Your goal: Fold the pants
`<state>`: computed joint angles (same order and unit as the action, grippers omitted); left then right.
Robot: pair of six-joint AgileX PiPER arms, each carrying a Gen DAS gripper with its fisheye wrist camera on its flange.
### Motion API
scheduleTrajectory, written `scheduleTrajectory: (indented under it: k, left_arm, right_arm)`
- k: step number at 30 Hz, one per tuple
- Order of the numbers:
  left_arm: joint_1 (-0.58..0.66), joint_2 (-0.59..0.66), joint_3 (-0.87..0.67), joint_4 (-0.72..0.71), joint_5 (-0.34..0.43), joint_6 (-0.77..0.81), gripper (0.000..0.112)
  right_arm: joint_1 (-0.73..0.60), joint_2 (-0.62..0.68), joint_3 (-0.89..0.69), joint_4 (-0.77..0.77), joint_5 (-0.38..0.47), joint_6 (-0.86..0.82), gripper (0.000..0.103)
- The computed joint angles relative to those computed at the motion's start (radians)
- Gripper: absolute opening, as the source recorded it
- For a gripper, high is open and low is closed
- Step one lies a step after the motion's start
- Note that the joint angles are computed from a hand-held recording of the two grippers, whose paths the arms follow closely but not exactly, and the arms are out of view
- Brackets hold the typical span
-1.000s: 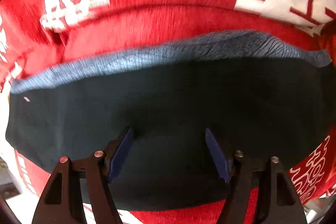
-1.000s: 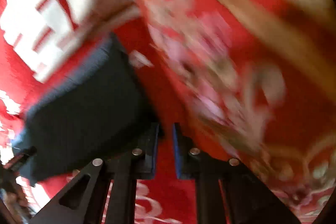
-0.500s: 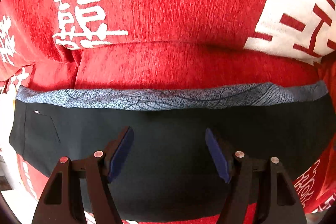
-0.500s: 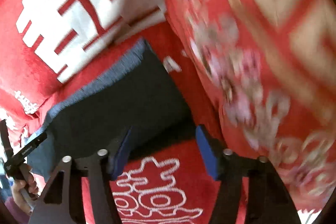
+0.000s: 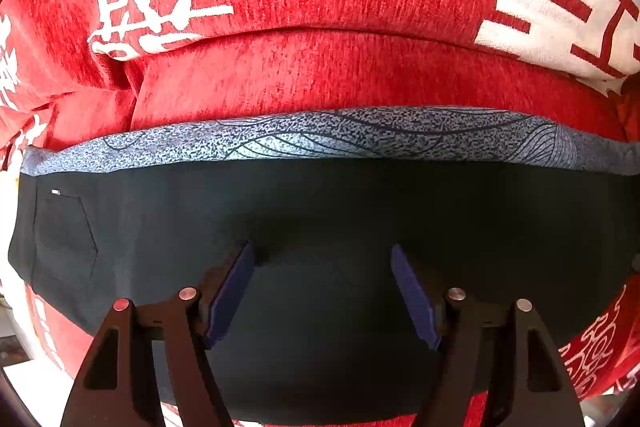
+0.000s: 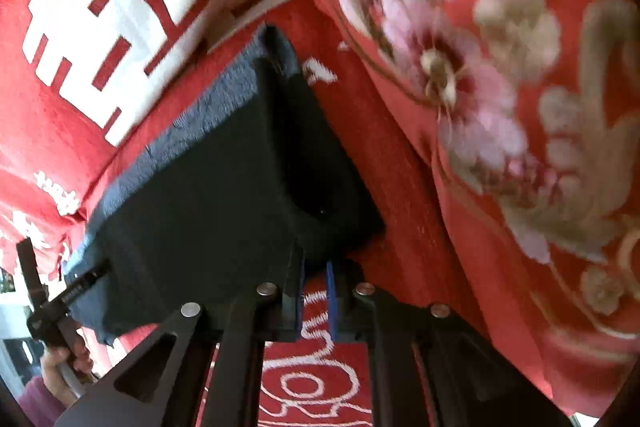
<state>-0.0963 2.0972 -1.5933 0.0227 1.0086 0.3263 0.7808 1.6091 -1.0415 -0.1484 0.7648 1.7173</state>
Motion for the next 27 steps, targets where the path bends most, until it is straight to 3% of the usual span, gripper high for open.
scheduleTrajectory:
  k: [1,5,6,9,12,15,16,19,23,26,27]
  left_arm:
    - [-0.005,-0.004,-0.007,0.009,0.011,-0.002,0.072]
    - [-0.006,-0.029,-0.048,-0.047,0.024,0.049,0.072]
    - [-0.014,-0.023,-0.067,-0.054,0.029,0.048,0.072]
    - [-0.059,0.038,-0.16,-0.057,0.045,0.006,0.072]
    - [-0.111,0.103,-0.217,-0.014,0.021,-0.073,0.072]
    - [-0.123,0.167,-0.254,0.049,0.02,-0.114,0.073]
    - [-0.106,0.158,-0.242,0.015,0.019,-0.103,0.073]
    - [-0.077,0.123,-0.196,0.003,-0.002,-0.071,0.073]
    - [-0.087,0.081,-0.129,0.038,-0.039,-0.086,0.073]
    - [-0.107,0.071,-0.111,0.067,-0.053,-0.115,0.073]
    - [-0.108,0.068,-0.106,0.069,-0.057,-0.116,0.073]
  right_arm:
    - [0.004,-0.009,-0.021,-0.006,0.042,0.009,0.017]
    - [0.049,0.021,-0.211,-0.136,0.24,-0.029,0.019]
    - [0.035,0.056,-0.274,-0.14,0.265,-0.108,0.024]
    - [-0.058,0.164,-0.391,-0.087,0.244,-0.313,0.06]
    - [-0.144,0.264,-0.434,-0.055,0.172,-0.435,0.06]
    - [-0.18,0.298,-0.417,-0.02,0.226,-0.489,0.057]
    - [-0.179,0.241,-0.344,-0.012,0.184,-0.435,0.057]
    - [-0.132,0.119,-0.228,-0.04,0.178,-0.322,0.06]
    - [-0.123,0.014,-0.094,-0.006,0.054,-0.205,0.06]
    - [-0.09,0.003,-0.131,-0.061,0.099,-0.087,0.06]
    - [-0.05,0.008,-0.169,-0.11,0.167,-0.01,0.06]
